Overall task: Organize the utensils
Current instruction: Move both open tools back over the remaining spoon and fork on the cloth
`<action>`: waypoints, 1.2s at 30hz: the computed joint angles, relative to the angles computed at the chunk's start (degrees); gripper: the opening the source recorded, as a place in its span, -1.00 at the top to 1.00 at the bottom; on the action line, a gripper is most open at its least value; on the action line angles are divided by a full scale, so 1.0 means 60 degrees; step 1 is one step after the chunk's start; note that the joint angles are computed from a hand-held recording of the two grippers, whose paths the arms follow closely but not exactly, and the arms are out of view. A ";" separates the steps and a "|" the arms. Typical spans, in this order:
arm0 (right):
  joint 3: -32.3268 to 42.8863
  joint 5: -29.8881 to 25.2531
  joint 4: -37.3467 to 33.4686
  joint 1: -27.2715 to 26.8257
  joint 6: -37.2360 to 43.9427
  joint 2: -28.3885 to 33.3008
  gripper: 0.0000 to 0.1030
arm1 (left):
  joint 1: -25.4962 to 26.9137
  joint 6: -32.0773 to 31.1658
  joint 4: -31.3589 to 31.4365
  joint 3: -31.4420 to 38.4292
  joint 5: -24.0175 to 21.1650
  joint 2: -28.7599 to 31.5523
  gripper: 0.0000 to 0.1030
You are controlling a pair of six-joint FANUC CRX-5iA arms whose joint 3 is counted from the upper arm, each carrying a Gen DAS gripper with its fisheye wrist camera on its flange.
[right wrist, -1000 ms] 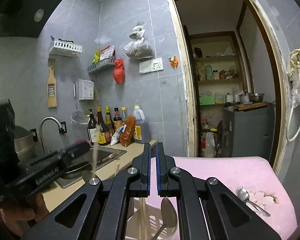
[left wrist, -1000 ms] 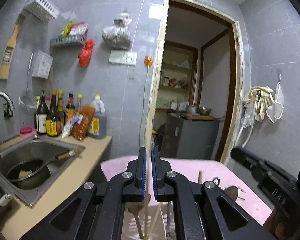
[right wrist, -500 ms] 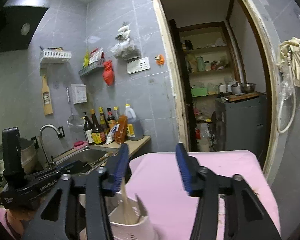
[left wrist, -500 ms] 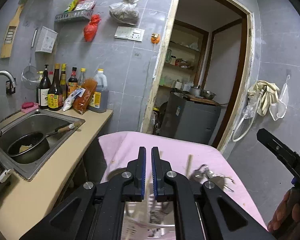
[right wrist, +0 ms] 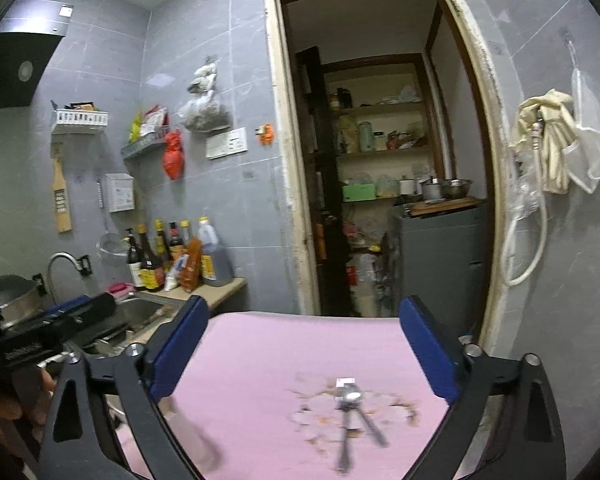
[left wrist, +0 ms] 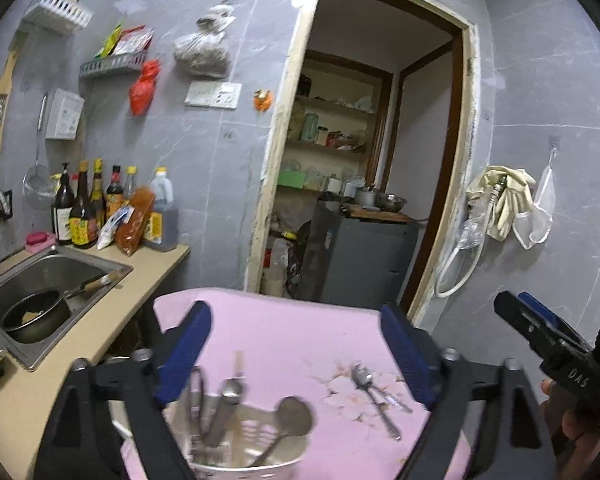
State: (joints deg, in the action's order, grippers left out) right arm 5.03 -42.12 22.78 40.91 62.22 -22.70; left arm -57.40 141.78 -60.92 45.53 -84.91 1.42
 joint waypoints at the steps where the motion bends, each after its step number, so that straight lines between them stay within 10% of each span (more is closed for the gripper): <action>1: 0.0091 -0.0028 -0.0230 -0.0272 0.0329 0.0023 -0.94 | -0.0067 -0.0018 -0.0110 0.0181 -0.0056 0.0154 -0.88; 10: 0.1556 -0.0752 -0.3319 -0.2559 0.3936 0.0769 -0.97 | -0.0325 -0.0582 -0.0421 0.2025 -0.0565 0.1975 -1.00; 21: 0.4651 -0.4180 -0.8765 -0.6253 0.8027 0.3286 -0.97 | 0.0674 -0.0607 0.1261 0.3176 -0.0973 0.3373 -1.00; 31: 0.5512 -0.5987 -1.0159 -0.6799 0.8585 0.5051 -0.87 | 0.1918 -0.0094 0.2880 0.3395 -0.1707 0.4144 -1.00; 36: 0.5966 -0.6809 -1.0345 -0.6519 0.8456 0.5908 -0.49 | 0.2579 -0.0197 0.3640 0.3822 -0.2307 0.4669 -1.00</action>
State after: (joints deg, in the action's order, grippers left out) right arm 40.83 -82.97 -39.29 1.79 112.96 12.75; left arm -41.92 140.59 -39.08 68.47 -98.75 29.43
